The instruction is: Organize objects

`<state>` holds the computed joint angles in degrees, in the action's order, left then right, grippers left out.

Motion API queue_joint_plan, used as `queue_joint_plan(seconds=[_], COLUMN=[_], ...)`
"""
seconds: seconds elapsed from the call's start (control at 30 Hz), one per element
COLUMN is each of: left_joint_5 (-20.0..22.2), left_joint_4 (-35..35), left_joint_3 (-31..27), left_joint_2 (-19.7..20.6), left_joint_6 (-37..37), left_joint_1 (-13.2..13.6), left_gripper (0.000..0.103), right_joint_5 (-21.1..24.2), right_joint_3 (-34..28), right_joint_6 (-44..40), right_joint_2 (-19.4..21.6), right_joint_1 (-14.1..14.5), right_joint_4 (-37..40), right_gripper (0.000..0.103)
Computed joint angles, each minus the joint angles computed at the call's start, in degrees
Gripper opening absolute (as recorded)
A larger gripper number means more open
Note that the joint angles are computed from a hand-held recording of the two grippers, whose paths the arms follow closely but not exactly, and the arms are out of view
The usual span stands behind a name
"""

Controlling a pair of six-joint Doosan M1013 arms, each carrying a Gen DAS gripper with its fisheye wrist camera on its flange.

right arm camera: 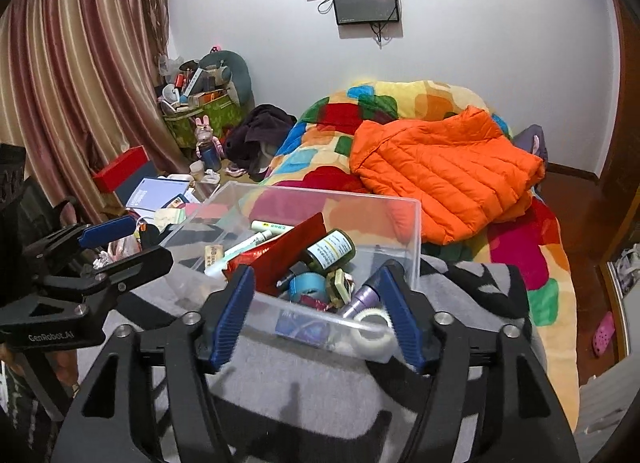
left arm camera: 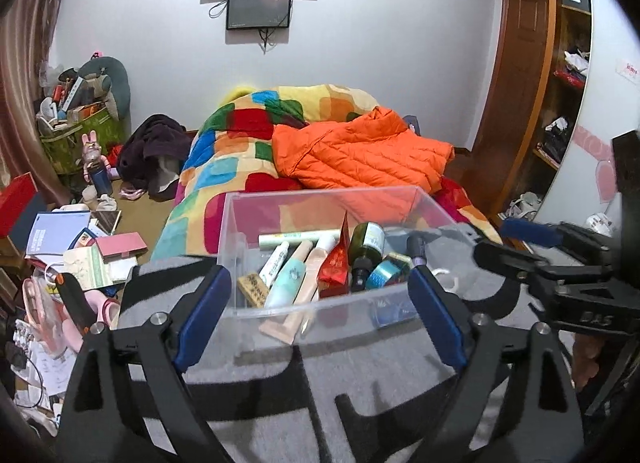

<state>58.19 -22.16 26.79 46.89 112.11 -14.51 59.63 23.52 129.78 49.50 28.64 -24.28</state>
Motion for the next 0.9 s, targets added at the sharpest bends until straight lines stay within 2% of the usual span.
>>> queue_joint_plan(seconds=[0.1, 0.23, 0.37, 0.9], left_joint_5=[0.07, -1.17, -1.59, -1.12], left_joint_4=[-0.21, -1.21, -0.88, -0.58], left_joint_3=[2.12, 6.29, 7.80, 8.27], left_joint_2=[-0.88, -2.73, -3.32, -3.20], left_joint_6=[0.70, 1.31, 0.80, 0.46], left_joint_1=[0.01, 0.13, 0.11, 0.06], left_gripper=[0.091, 0.091, 0.091, 0.091], right_joint_5=[-1.43, -0.83, -1.31, -1.26], right_joint_3=[3.77, 5.59, 7.35, 8.18], right_joint_6=[2.18, 2.42, 3.13, 4.12], right_joint_2=[-1.76, -2.35, -2.97, -3.12], right_joint_1=[0.60, 1.20, 1.30, 1.30], right_joint_4=[-2.18, -2.92, -2.37, -1.57], right_gripper=[0.079, 0.079, 0.079, 0.079])
